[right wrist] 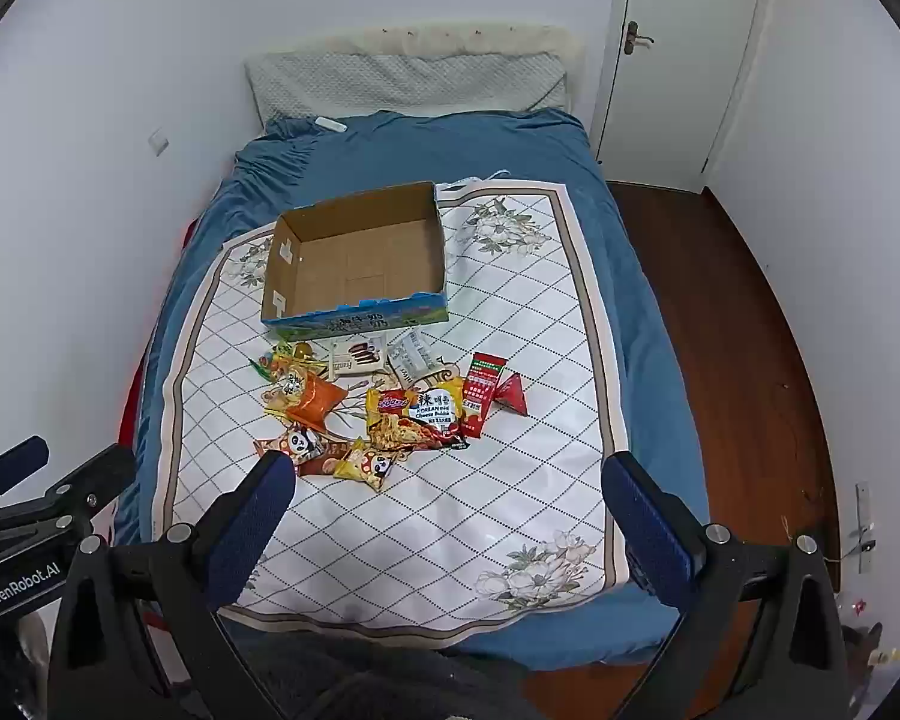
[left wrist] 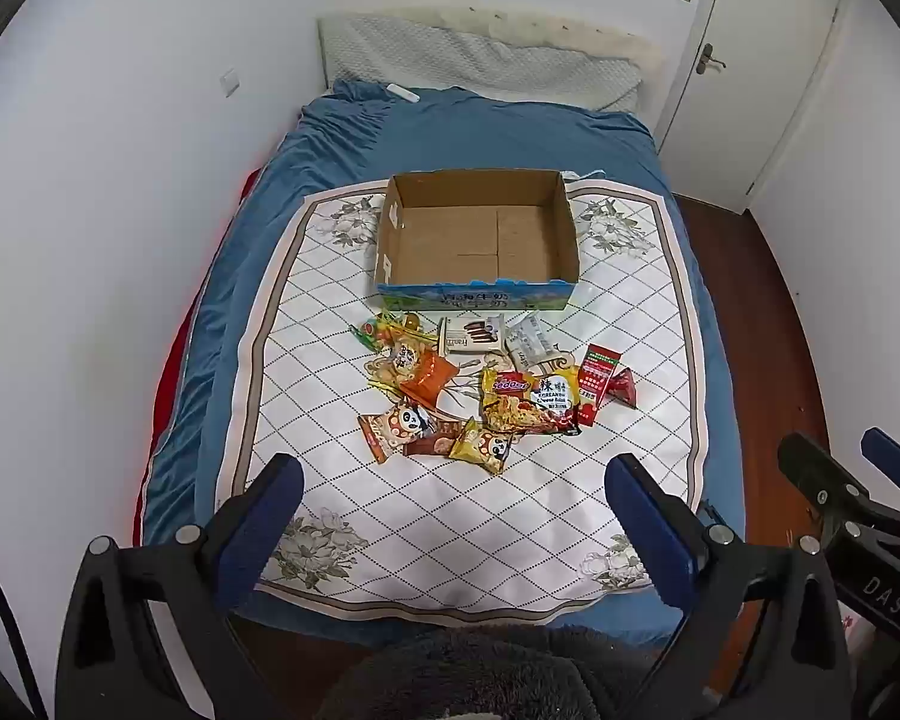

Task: Organize snacks

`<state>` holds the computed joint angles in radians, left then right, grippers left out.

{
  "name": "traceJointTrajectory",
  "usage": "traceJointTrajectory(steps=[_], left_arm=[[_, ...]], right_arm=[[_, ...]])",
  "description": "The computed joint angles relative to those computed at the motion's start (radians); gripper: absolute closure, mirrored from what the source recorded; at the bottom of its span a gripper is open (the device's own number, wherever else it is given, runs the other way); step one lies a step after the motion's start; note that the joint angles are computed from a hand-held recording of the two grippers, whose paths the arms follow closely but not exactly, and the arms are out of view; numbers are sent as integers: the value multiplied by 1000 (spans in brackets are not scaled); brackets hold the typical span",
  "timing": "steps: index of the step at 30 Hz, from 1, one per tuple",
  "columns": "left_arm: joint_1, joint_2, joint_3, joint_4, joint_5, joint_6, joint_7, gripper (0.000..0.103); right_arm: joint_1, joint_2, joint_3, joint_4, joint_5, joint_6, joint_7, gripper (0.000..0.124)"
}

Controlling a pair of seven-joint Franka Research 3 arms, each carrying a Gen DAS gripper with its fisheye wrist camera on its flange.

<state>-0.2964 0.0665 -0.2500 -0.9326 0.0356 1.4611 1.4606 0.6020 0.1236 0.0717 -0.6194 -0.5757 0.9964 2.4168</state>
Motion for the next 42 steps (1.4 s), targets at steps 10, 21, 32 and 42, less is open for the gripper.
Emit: traceJointTrajectory(steps=[10, 21, 32, 42], left_arm=[[-1, 4, 0, 12, 0, -12, 2, 0], [0, 5, 0, 14, -2, -14, 5, 0], [-4, 7, -2, 9, -1, -9, -4, 0], [-5, 9, -2, 12, -1, -9, -5, 0]], right_arm=[[-7, -6, 4, -8, 6, 2, 1, 21], [0, 10, -1, 20, 1, -12, -8, 21], [-17, -9, 18, -14, 6, -3, 4, 21], [-25, -13, 28, -20, 5, -2, 3, 21]])
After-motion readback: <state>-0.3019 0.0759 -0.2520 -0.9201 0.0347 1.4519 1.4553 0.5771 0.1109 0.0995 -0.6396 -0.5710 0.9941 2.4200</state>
